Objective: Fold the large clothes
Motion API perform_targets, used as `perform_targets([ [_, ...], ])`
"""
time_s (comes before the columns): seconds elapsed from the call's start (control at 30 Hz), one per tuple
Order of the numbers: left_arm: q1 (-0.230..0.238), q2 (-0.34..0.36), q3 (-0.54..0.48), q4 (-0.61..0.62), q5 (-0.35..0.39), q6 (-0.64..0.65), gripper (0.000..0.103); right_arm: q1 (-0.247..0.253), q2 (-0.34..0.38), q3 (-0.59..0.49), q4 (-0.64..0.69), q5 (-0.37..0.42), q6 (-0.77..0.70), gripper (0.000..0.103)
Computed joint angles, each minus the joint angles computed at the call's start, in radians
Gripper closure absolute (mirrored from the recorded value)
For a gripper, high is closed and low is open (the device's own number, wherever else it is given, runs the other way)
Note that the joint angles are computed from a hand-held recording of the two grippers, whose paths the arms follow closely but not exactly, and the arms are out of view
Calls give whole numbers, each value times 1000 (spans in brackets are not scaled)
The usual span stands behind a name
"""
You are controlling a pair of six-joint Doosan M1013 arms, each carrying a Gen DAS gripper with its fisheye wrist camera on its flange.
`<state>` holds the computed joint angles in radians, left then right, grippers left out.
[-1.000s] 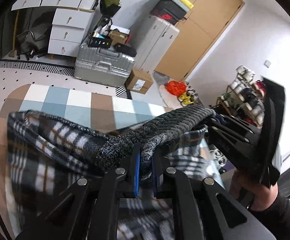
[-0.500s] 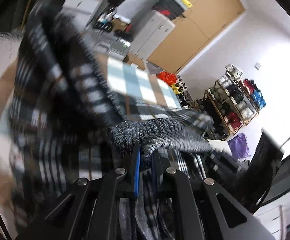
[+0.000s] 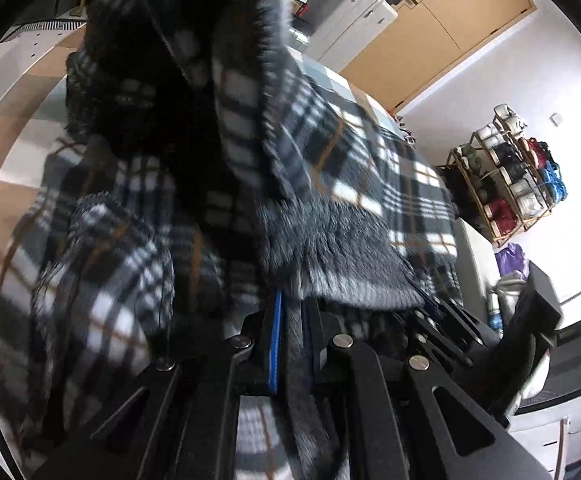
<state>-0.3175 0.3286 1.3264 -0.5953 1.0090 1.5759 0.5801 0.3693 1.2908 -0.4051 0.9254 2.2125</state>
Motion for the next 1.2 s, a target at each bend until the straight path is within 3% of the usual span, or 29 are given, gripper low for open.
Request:
perform_targets([
  [0.07,-10,-20,-17,39,28,22,99,-5,-4,1,34,-7,-13,80],
  [0.17,-29,-43,-68,80,48,122,98,-5,2,-6,41,8,-45,79],
  [0.27,-63,-31,-175,241,34,160,97,-1,0,2,40,0,-49,78],
  [0.33,-83,-1,-260,376,-2,112,79,-2,-7,15,53,-11,-50,78],
  [0.37,-87,28,-316,411,18,93,37,2,-12,24,56,-18,-43,77],
  [0.4,-89,71,-389,447,60,68,13,0,-16,31,65,-24,-44,77],
  [0.5,-84,177,-537,511,167,24,13,-6,-32,54,100,-49,-58,74],
  [0.6,-35,240,-561,399,290,-5,14,-15,-48,80,155,-77,-62,69],
  [0.63,-30,226,-513,390,279,-15,14,-19,-51,79,178,-73,-68,67],
  [0.7,-21,197,-401,386,226,-42,14,-27,-54,77,241,-65,-103,50],
  [0.73,-14,190,-371,369,219,-50,14,-34,-52,71,297,-40,-147,36],
  [0.83,23,176,-267,206,190,-97,14,-27,-46,47,304,42,-189,34],
  [0.9,46,151,-200,107,121,-87,14,-38,-55,46,366,55,-209,34],
  [0.93,52,134,-170,68,76,-75,14,-52,-67,53,439,47,-228,35],
  [1.0,56,124,-151,33,57,-66,14,-70,-93,64,535,23,-246,34],
  [1.07,63,118,-131,-5,32,-41,14,-80,-122,75,563,-41,-247,33],
  [1.13,71,108,-108,-41,13,-9,14,-85,-136,65,552,-90,-216,22],
  [1.2,64,117,-129,-14,25,-46,14,-85,-116,8,473,-87,-136,10],
])
